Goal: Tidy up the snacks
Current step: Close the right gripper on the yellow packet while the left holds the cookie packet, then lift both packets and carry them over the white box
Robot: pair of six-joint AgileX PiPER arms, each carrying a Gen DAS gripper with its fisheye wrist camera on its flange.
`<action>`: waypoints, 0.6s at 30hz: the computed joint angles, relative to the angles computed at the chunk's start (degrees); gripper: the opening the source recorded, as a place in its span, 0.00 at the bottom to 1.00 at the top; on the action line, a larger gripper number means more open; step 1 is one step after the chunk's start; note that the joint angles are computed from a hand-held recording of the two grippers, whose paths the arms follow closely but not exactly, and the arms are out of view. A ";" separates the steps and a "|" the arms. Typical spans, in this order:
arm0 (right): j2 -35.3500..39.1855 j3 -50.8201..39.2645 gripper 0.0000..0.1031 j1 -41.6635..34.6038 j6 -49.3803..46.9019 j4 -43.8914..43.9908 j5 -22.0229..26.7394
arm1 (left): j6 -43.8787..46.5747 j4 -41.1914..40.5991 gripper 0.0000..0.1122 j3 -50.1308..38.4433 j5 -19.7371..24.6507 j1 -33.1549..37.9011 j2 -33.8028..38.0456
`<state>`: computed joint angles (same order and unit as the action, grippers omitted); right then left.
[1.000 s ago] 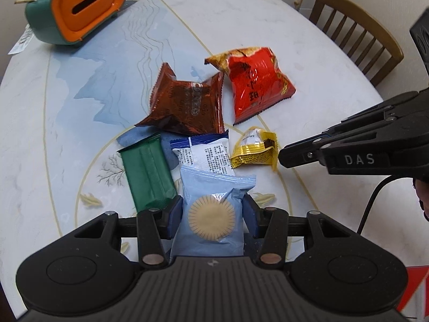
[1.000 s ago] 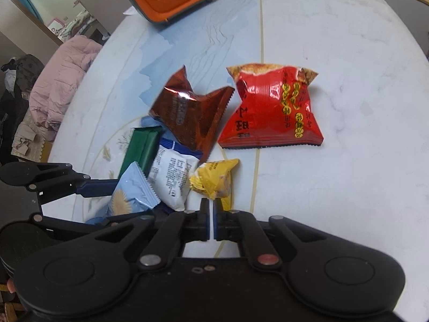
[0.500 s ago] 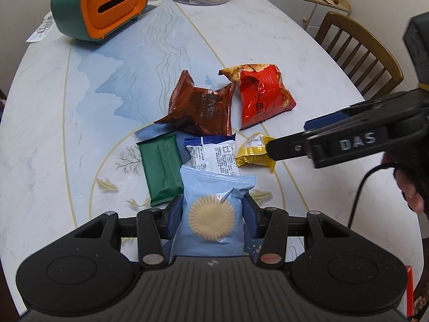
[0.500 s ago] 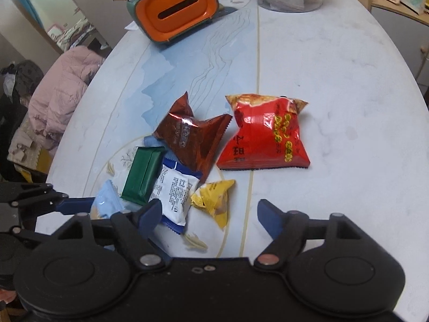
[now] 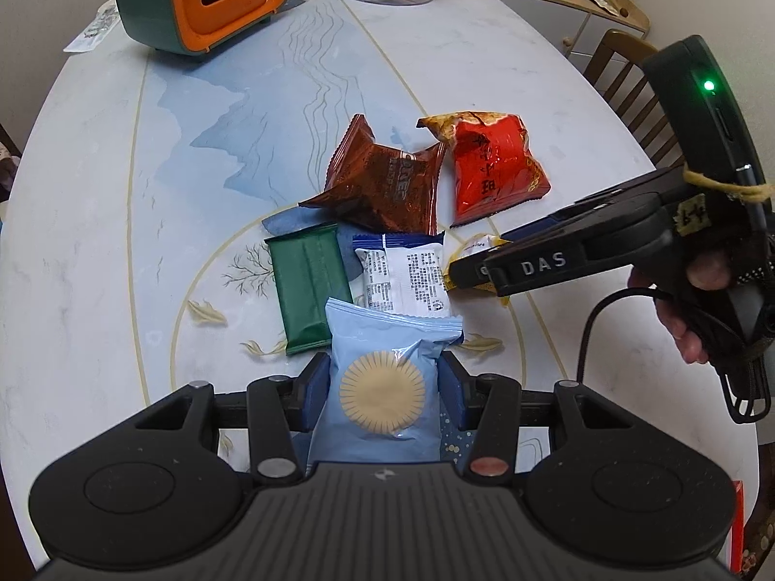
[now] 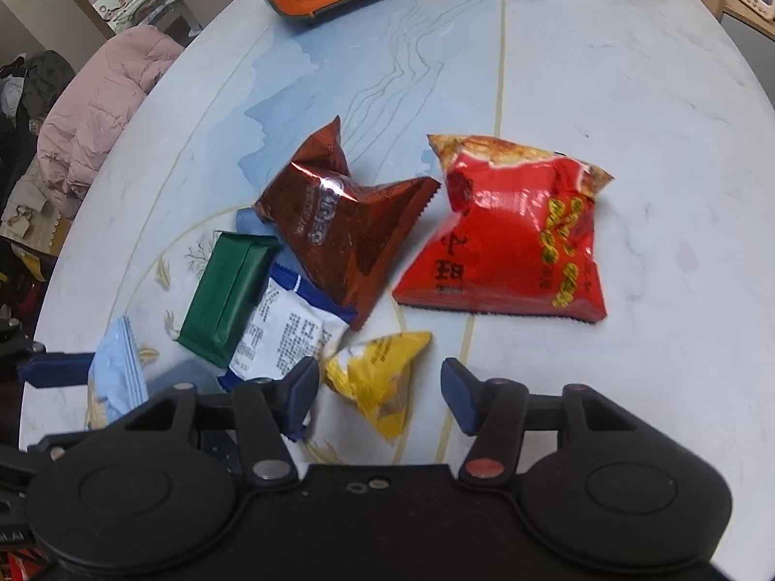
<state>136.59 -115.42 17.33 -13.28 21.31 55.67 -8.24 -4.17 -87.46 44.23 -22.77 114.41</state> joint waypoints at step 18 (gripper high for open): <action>-13.47 13.82 0.33 -1.76 -5.15 4.67 -4.23 | -3.68 1.60 0.42 0.89 1.19 -0.04 -5.04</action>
<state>123.13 -101.60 15.57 -18.43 25.97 51.44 -11.92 -2.57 -86.57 45.42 -22.81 109.37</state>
